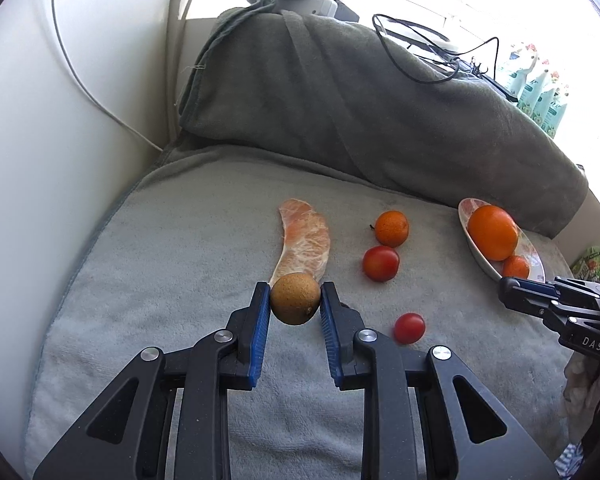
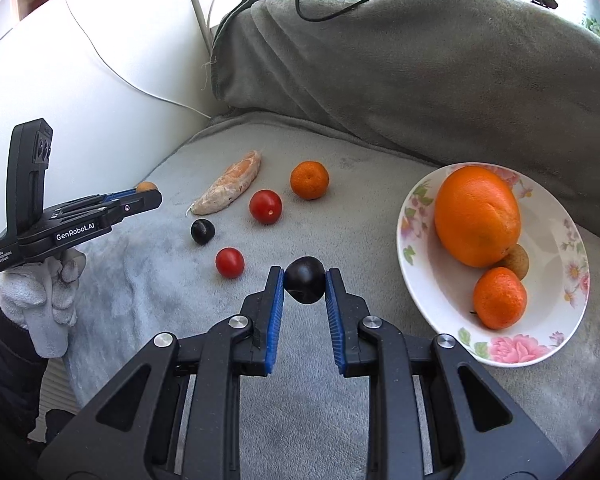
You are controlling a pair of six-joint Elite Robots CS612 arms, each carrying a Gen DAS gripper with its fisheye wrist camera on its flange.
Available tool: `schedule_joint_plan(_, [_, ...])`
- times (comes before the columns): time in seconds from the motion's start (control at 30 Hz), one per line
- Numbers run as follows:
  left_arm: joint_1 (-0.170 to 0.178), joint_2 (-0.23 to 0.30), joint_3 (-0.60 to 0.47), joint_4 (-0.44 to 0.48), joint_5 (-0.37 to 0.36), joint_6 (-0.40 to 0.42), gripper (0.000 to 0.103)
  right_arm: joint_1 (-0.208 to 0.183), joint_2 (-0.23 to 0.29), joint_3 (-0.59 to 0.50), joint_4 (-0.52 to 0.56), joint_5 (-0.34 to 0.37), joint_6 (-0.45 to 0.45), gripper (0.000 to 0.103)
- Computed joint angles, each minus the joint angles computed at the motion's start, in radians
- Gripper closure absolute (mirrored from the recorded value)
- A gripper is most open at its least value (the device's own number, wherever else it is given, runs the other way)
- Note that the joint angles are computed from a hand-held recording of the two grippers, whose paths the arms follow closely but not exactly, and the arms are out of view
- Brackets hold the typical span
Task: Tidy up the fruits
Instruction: 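Carry the plum and brown fruit onto the white plate and open both tools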
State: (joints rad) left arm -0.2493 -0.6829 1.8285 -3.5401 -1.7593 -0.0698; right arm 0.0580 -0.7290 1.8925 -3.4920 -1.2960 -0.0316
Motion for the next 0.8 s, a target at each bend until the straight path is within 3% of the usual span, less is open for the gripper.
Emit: schedule_joint_plan(0.8, [-0.093,-0.016,-0.002,-0.019,-0.091,0.046,0.08,-0.087,-0.042,0.09,-0.141,-0.049,0.065,0.081])
